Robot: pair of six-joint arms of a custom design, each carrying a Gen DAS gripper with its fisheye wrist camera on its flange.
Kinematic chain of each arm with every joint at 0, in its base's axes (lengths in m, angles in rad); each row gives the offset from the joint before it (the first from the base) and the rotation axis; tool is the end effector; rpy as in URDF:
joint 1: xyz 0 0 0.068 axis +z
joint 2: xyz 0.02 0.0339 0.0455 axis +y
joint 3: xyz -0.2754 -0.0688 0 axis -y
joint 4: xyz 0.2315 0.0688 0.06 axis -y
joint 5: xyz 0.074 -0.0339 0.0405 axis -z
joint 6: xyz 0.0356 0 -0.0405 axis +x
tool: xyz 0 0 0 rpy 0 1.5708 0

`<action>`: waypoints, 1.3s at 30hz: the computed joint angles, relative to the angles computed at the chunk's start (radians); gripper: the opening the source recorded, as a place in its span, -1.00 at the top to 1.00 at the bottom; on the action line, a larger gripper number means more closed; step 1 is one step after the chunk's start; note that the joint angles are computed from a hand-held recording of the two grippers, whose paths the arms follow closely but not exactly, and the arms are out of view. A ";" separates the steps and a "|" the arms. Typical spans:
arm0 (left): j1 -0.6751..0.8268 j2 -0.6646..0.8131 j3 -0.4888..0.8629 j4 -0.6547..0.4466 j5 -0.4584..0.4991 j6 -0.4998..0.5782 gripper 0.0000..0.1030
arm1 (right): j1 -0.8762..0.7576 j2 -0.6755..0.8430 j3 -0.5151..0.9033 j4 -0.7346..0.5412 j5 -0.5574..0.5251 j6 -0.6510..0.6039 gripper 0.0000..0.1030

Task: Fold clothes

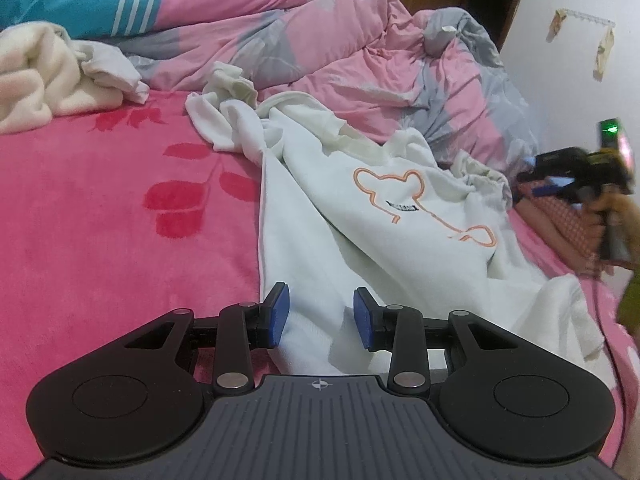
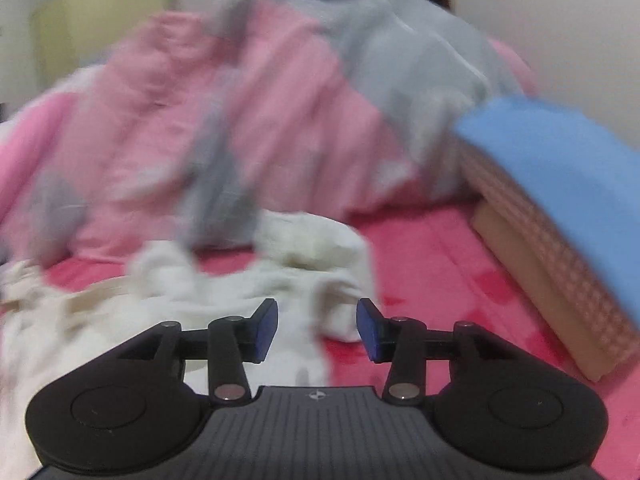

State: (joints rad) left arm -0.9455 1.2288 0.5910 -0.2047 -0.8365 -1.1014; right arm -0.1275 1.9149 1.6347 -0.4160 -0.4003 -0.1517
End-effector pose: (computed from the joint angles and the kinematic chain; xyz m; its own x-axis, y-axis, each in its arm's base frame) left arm 0.1470 -0.1584 0.2103 -0.4242 -0.4333 -0.7951 -0.2747 0.8983 -0.3430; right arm 0.4321 -0.0414 0.2979 -0.6017 -0.0632 -0.7962 -0.2735 0.9529 0.1311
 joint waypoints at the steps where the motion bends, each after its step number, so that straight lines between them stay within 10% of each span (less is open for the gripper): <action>1: 0.000 -0.003 -0.004 0.007 0.000 0.000 0.32 | 0.010 -0.036 -0.022 -0.035 -0.057 -0.037 0.09; 5: -0.007 -0.013 -0.021 0.024 -0.014 -0.012 0.31 | 0.173 -0.098 -0.078 -0.208 -0.204 -0.213 0.13; 10: -0.005 -0.049 -0.079 0.102 -0.012 -0.014 0.31 | 0.484 -0.011 -0.095 -0.154 -0.132 -0.235 0.21; 18: 0.028 -0.138 -0.228 0.330 0.031 0.009 0.31 | 0.655 0.454 0.509 -0.361 0.037 -0.199 0.40; 29: 0.015 -0.136 -0.211 0.298 0.011 -0.014 0.31 | 0.591 0.378 0.383 -0.166 -0.035 0.097 0.40; 33: 0.010 -0.139 -0.204 0.278 0.010 -0.025 0.30 | 0.438 0.206 0.257 -0.192 -0.140 0.027 0.38; 39: 0.005 -0.144 -0.205 0.279 0.014 -0.019 0.19 | 0.240 0.297 0.446 -0.418 0.037 -0.136 0.37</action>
